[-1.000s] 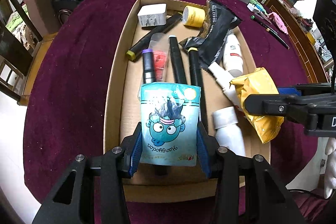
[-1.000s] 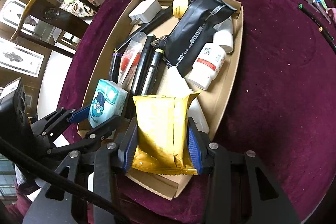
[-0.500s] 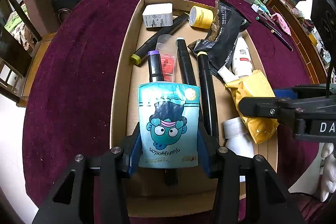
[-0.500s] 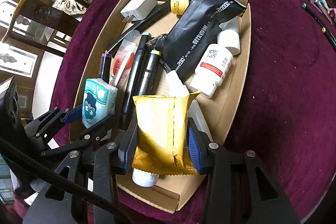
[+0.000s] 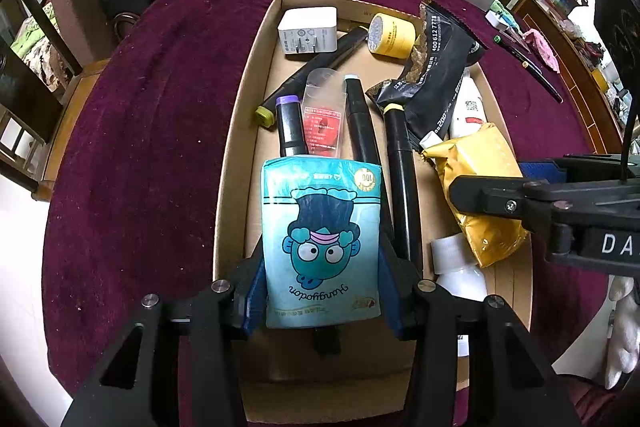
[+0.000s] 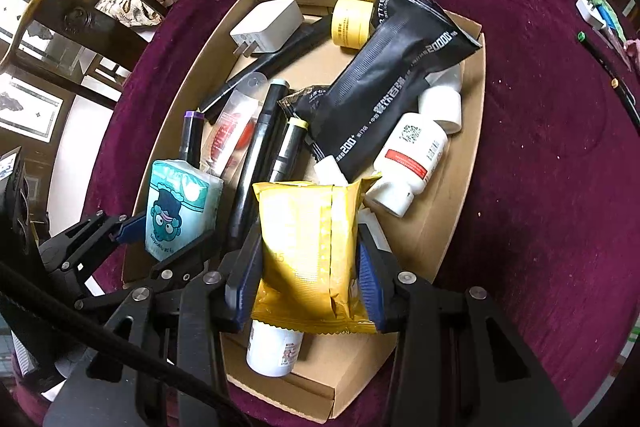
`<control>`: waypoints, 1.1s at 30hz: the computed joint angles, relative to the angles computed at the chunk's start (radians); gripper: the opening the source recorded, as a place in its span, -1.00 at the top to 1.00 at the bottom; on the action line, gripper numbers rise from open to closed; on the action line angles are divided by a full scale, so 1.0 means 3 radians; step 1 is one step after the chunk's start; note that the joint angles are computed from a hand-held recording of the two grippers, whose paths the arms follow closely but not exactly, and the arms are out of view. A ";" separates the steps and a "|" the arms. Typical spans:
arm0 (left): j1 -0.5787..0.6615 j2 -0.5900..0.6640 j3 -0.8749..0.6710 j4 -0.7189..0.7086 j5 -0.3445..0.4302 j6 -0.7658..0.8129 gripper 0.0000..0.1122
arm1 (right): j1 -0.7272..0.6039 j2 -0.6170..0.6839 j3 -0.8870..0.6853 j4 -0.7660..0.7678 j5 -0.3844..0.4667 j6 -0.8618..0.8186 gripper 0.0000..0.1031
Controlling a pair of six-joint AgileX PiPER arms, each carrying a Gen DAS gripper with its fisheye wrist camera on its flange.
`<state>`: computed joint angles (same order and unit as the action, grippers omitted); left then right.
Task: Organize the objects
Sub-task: 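Open both tools to release the tissue pack and yellow packet in the box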
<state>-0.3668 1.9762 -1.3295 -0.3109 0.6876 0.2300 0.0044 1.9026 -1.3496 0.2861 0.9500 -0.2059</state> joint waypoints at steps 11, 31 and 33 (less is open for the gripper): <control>0.0039 0.0022 -0.0086 -0.0069 0.0047 -0.0005 0.20 | 0.0073 -0.0012 0.0042 -0.0025 -0.0022 -0.0032 0.18; -0.0080 -0.0336 0.0194 0.0124 -0.0246 -0.0347 0.03 | -0.0207 -0.0239 0.0146 0.0452 -0.0009 -0.0474 0.15; -0.0176 -0.0450 0.0282 0.0347 -0.0371 -0.0599 0.03 | -0.0304 -0.0307 0.0213 0.0528 0.0010 -0.0593 0.15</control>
<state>-0.4195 1.8413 -1.2448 -0.2069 0.5762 0.0504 -0.0868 1.8105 -1.2858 0.4446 0.9531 -0.3837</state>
